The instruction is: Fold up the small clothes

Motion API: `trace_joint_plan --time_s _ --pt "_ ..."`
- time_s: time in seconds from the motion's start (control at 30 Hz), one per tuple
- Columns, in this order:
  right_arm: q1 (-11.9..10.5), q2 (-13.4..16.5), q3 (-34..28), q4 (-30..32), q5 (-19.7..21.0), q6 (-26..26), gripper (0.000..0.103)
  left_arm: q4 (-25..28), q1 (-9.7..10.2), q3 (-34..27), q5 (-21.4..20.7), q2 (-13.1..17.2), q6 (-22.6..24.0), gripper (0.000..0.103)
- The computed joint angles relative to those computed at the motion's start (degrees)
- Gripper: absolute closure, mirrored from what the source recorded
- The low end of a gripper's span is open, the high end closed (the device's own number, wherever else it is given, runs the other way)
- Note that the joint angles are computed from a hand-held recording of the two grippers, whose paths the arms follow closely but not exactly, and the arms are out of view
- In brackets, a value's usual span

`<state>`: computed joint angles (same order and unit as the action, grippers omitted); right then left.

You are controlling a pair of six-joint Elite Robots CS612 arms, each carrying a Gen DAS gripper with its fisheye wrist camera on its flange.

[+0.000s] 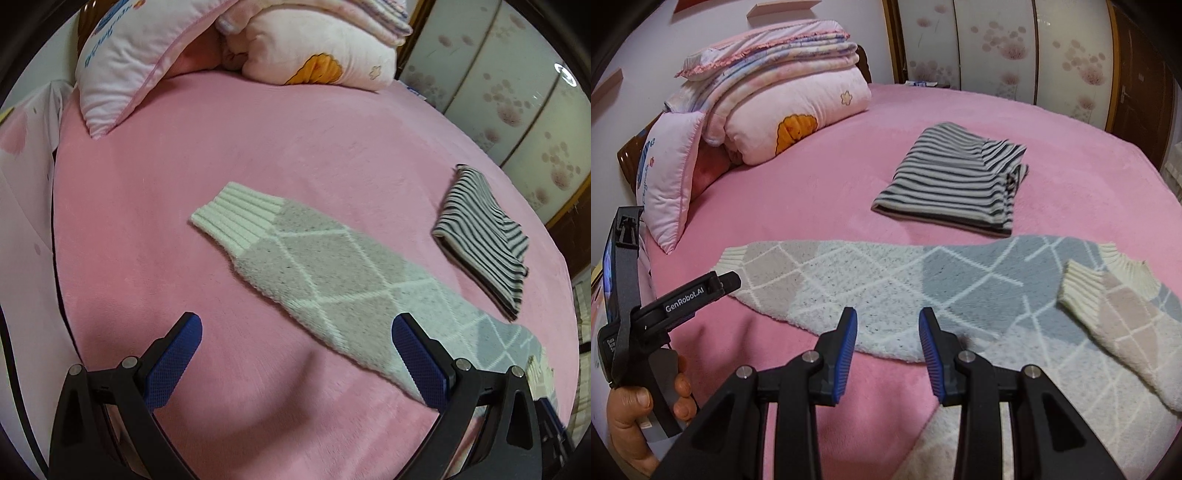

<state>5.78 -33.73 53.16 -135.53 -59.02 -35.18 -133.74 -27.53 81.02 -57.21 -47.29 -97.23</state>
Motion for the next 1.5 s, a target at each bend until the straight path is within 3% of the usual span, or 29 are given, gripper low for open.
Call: trace_joint_plan --time_s 0.1,0.3,0.4,0.5,0.57,0.6,0.63,0.7,0.87,1.03,1.2,1.37,1.5 --pt "0.4 1.1 -1.5 2.1 -0.5 -0.4 0.068 -1.2 0.63 0.6 -0.5 0.5 -2.5 0.001" --pt "0.9 2.5 -3.1 5.2 -0.9 -1.6 0.068 -9.6 1.54 3.7 -1.1 1.2 -9.2 0.001" --pt "1.0 2.9 -3.6 7.0 -0.9 -2.0 0.068 -12.4 1.62 4.9 0.6 1.6 -13.0 0.002" --pt "1.1 3.1 -3.8 8.0 -1.1 -2.2 0.068 -12.1 1.73 4.6 2.0 2.1 -15.6 0.003" --pt "1.1 3.2 -3.8 8.7 -1.2 -2.3 0.068 -9.8 1.99 3.4 2.3 2.5 -16.5 0.016" --pt "1.0 3.2 -3.8 9.0 -1.1 -2.3 0.068 -8.4 2.1 2.8 2.4 2.7 -16.6 0.036" --pt "1.0 3.1 -3.7 9.1 -1.1 -2.3 0.068 -7.5 2.22 2.2 2.3 3.0 -16.3 0.063" --pt "0.8 3.0 -3.5 9.1 -1.2 -2.4 0.068 -9.9 2.61 1.9 1.7 3.4 -14.2 0.09" --pt "0.2 2.5 -2.9 8.2 -1.0 -1.8 0.068 -9.3 1.87 1.7 5.1 2.7 -13.0 0.095" --pt "-1.1 1.9 -2.2 6.2 -0.8 -0.2 0.068 -9.0 0.21 -1.7 11.9 2.6 -6.6 0.096" --pt "-3.2 1.2 -1.8 3.9 0.1 3.6 0.068 -16.5 -1.31 -7.4 14.6 4.5 7.2 0.096" --pt "-5.9 0.5 -1.1 -0.4 -0.5 8.0 0.068 -23.9 -2.72 -18.0 9.4 9.8 23.8 0.096" --pt "-8.3 0.2 -0.1 -3.9 -2.6 12.1 0.068 -22.6 -3.77 -29.0 2.2 15.7 33.4 0.096"
